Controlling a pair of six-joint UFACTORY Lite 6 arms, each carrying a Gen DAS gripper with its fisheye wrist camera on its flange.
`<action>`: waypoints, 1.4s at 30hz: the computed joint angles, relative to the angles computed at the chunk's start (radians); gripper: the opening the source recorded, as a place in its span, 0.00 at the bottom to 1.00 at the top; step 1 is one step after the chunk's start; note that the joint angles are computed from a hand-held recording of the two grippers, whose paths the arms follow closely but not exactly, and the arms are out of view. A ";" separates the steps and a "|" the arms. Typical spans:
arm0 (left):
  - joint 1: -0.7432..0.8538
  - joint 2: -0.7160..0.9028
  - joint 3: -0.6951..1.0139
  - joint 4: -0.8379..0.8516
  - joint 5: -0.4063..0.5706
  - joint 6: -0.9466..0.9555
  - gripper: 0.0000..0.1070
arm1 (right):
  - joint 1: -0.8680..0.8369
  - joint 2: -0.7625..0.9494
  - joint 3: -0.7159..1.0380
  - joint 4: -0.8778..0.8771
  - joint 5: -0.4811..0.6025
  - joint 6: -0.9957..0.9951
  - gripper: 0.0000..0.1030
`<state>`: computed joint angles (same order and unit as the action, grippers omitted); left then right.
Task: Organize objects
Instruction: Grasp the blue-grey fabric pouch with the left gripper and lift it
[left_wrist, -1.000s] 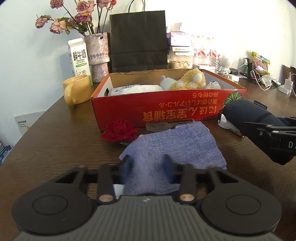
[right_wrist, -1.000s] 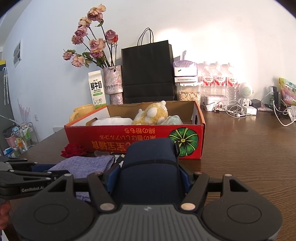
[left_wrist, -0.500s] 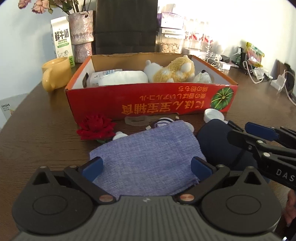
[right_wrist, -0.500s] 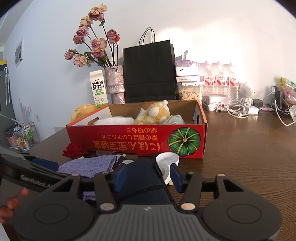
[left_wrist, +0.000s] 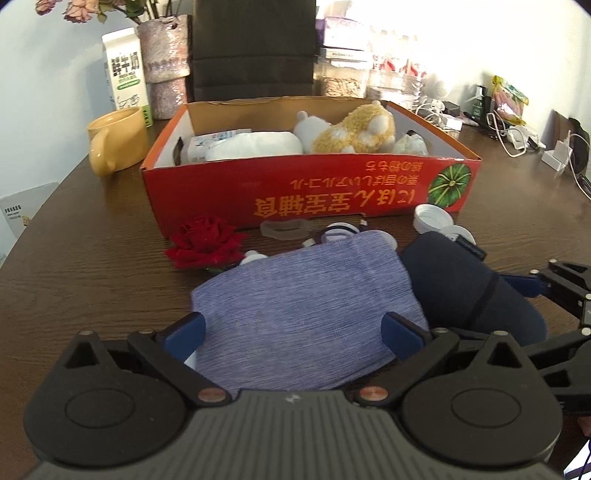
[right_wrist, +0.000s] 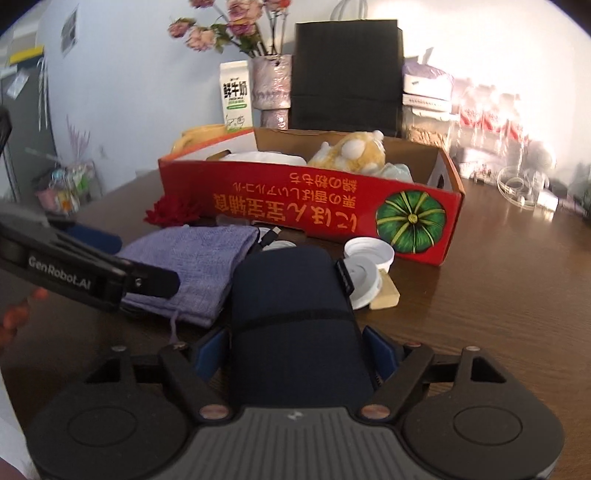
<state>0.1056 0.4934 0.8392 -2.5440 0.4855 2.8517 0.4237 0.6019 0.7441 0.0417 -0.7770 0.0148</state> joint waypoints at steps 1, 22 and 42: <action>-0.007 0.002 0.004 -0.010 -0.004 0.007 0.96 | 0.002 0.000 -0.001 0.001 -0.001 -0.003 0.68; -0.012 0.030 -0.067 -0.199 0.163 0.126 0.63 | 0.037 -0.003 -0.037 0.062 -0.061 -0.001 0.69; 0.145 -0.051 -0.216 -0.063 0.347 0.151 0.21 | 0.035 -0.007 -0.035 0.069 -0.054 -0.005 0.70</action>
